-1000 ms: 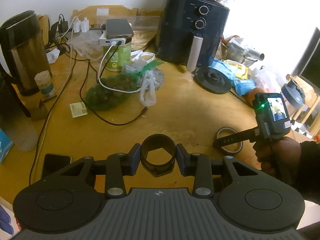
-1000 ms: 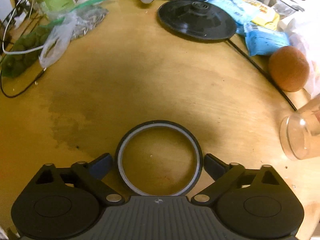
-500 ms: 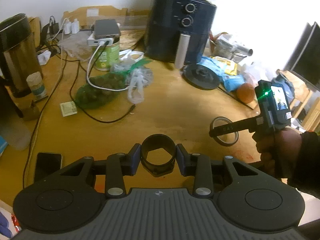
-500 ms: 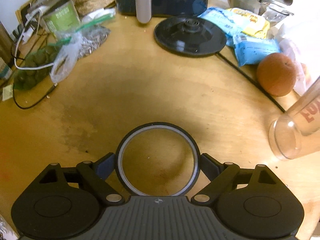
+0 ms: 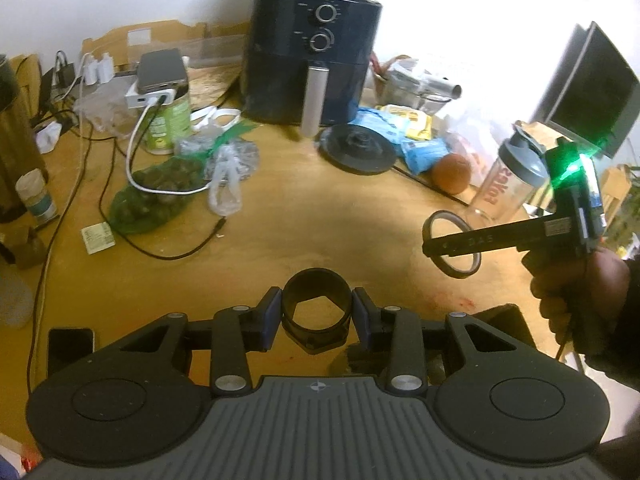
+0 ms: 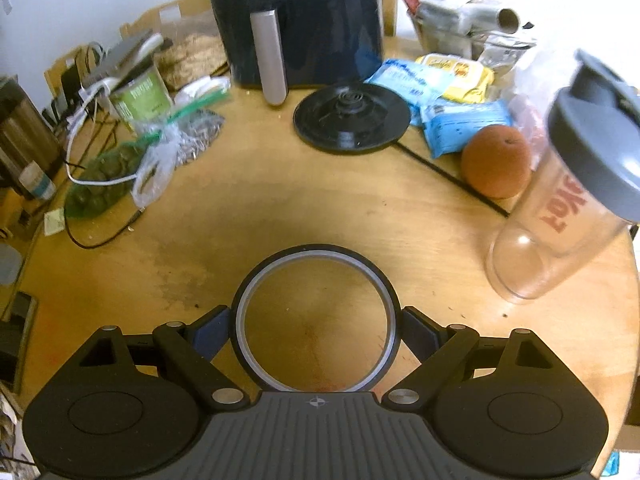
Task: Organize objects
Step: 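Carry the tape ring and black cap over the cardboard box with both tools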
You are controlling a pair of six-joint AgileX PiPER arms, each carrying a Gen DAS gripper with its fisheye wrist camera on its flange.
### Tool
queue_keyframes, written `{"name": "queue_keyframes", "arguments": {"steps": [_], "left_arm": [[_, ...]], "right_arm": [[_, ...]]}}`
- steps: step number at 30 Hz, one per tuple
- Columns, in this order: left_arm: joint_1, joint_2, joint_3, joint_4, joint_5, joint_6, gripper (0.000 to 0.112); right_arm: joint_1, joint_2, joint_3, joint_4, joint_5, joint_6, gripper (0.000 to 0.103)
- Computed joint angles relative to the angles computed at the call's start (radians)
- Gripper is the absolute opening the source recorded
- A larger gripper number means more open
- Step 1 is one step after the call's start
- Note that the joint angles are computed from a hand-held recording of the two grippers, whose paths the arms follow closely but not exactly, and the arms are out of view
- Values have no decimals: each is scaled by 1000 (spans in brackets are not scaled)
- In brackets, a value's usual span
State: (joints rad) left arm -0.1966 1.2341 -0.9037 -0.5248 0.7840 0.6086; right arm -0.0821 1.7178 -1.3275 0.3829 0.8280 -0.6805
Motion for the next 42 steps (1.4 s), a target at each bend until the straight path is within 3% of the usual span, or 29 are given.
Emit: {"name": "queue_keyframes", "arguments": {"steps": [10,21,34,40,42], "left_arm": [[-20,5,-11,-55,60,101,37],[-85,25,29,-65,76,166,37],[-185,11,55,-103,113,190,37],[-192,9,79,-208,203,321,37],[-209,-4,92,-200,202,324,44]], "right_arm": [[-122,-148,75,119,98,-111,91],[-287,-280,172,217,224,-185,91],[-499,-342,211,257,343,-254,91],[-551,-360,226,269,363,-285,91],[-563,-363,230,270,366,-290,91]]}}
